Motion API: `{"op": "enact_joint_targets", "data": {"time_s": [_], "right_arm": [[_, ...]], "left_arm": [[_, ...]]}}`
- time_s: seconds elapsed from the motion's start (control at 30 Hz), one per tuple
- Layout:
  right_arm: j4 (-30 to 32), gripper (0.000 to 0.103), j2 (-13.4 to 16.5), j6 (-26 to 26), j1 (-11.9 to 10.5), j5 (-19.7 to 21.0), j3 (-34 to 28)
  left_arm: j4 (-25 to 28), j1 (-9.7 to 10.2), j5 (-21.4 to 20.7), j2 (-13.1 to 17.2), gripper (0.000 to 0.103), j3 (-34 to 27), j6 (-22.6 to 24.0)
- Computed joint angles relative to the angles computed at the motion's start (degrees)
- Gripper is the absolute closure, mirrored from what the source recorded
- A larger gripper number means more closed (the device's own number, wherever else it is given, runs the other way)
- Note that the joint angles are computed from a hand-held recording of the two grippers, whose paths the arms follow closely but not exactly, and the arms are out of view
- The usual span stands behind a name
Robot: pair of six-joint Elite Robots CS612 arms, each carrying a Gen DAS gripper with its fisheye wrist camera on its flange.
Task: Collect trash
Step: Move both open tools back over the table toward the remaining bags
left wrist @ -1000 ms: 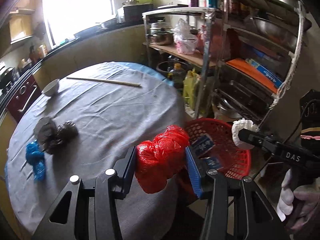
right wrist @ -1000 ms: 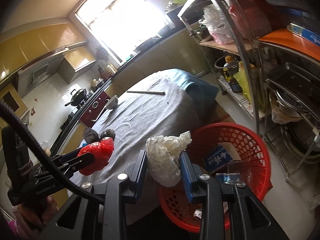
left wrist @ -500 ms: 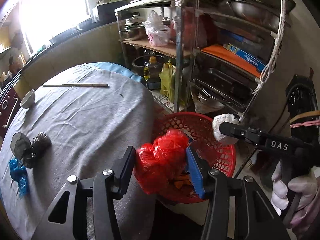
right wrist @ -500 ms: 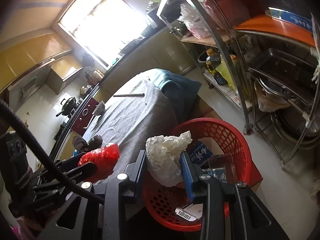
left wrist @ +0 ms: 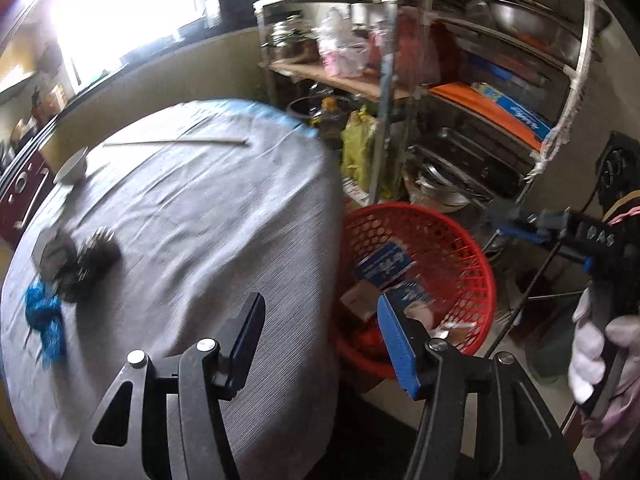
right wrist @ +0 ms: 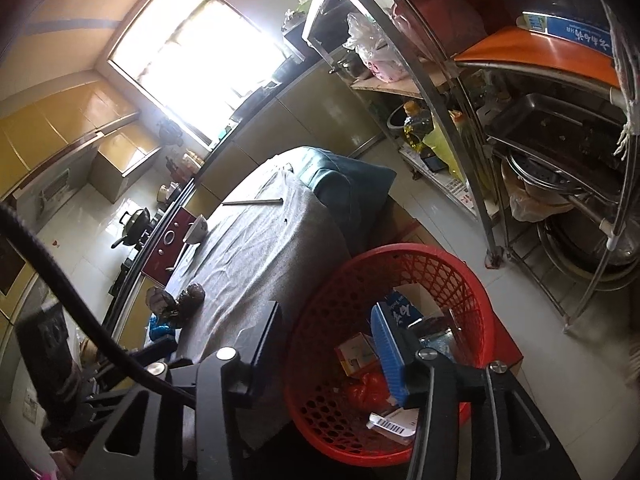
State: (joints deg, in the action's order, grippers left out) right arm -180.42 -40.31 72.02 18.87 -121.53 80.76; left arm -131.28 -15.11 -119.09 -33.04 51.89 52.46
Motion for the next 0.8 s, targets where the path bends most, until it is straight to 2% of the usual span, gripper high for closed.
{"op": "enact_joint_targets", "data": {"time_s": [0.1, 0.27, 0.47, 0.63, 0.8], "right_arm": [[0.2, 0.051, 0.3, -0.3, 0.0, 0.4, -0.7], [1.0, 0.051, 0.9, -2.1, -0.1, 1.8, -2.7], [1.7, 0.051, 2.2, -4.9, -0.3, 4.2, -6.1], [3.8, 0.051, 4.2, -9.0, -0.6, 7.9, -11.0], [6.2, 0.05, 6.9, -12.9, -1.0, 11.8, -17.0]], "left_arm": [[1.2, 0.78, 0.6, 1.0, 0.043, -1.9, -2.2], [-1.8, 2.53, 0.2, 2.0, 0.043, -3.5, -5.3], [-3.1, 4.63, 1.4, 5.2, 0.043, -9.0, -11.0], [-2.1, 6.21, 3.6, 9.6, 0.043, -17.2, -17.4], [1.6, 7.59, 6.3, 16.0, 0.043, -30.0, -24.3]]}}
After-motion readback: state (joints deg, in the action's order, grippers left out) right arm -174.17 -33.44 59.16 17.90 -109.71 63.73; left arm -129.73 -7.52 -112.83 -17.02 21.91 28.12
